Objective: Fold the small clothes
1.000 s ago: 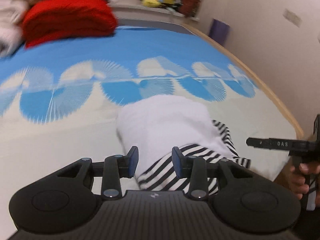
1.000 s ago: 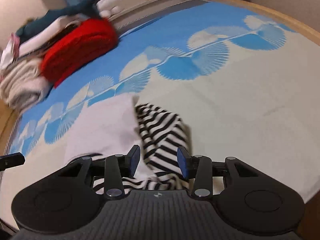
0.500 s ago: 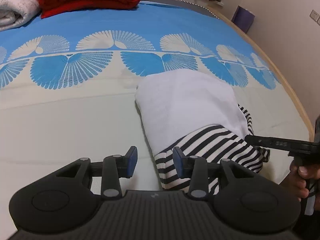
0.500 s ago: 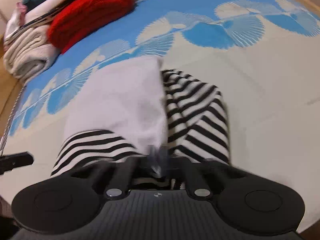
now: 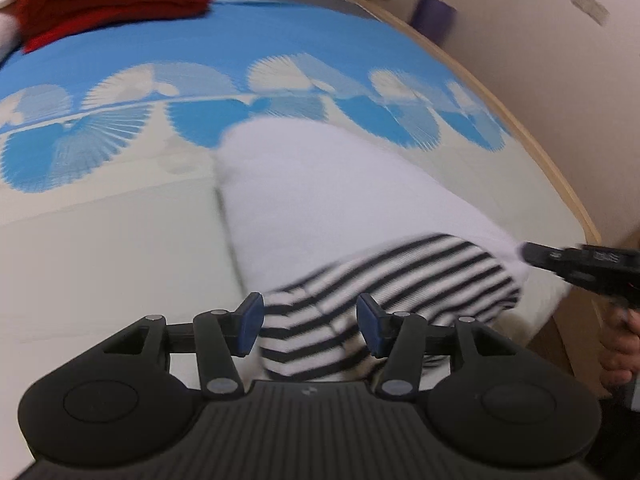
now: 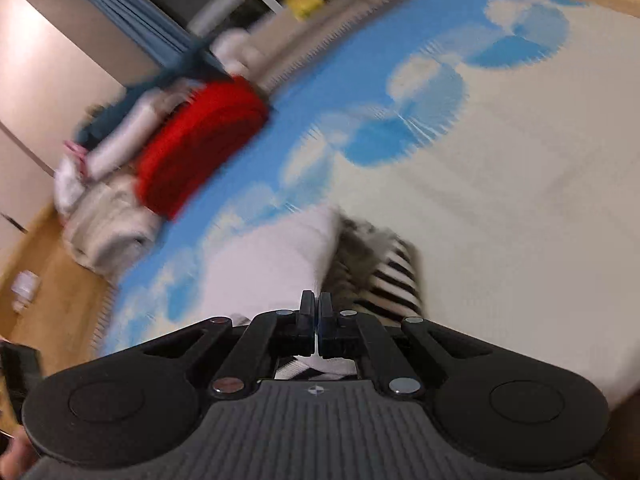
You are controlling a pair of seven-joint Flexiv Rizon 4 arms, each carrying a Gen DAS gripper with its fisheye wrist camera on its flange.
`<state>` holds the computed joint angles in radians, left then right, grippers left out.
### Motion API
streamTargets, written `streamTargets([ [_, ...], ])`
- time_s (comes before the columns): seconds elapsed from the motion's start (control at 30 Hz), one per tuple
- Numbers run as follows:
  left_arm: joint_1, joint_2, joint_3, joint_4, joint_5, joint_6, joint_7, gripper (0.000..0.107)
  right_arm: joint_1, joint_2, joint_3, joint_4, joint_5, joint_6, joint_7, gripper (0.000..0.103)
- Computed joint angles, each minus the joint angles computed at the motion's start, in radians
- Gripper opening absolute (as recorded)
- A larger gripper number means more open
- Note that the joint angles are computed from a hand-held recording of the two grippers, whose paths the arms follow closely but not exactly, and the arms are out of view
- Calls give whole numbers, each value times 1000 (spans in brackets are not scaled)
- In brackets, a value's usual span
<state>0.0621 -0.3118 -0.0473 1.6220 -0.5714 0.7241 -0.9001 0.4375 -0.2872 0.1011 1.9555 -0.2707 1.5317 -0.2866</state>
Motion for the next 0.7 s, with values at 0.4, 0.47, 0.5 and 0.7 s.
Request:
streamTargets([
  [0.4, -39, -80, 42, -122, 320, -163, -99, 76, -28, -107, 122, -257, 141, -490, -301, 0],
  [0.47, -32, -79, 35, -132, 308, -163, -81, 76, 1, -104, 90, -247, 106, -482, -272, 0],
  [0.5, -19, -70, 25, -125, 274, -166, -64, 75, 21, -95, 63, -231, 68, -465, -237, 0],
  [0.7, 11, -43, 19, -120, 188, -256, -6, 69, 142, -19, -164, -87, -415, -243, 70, 5],
])
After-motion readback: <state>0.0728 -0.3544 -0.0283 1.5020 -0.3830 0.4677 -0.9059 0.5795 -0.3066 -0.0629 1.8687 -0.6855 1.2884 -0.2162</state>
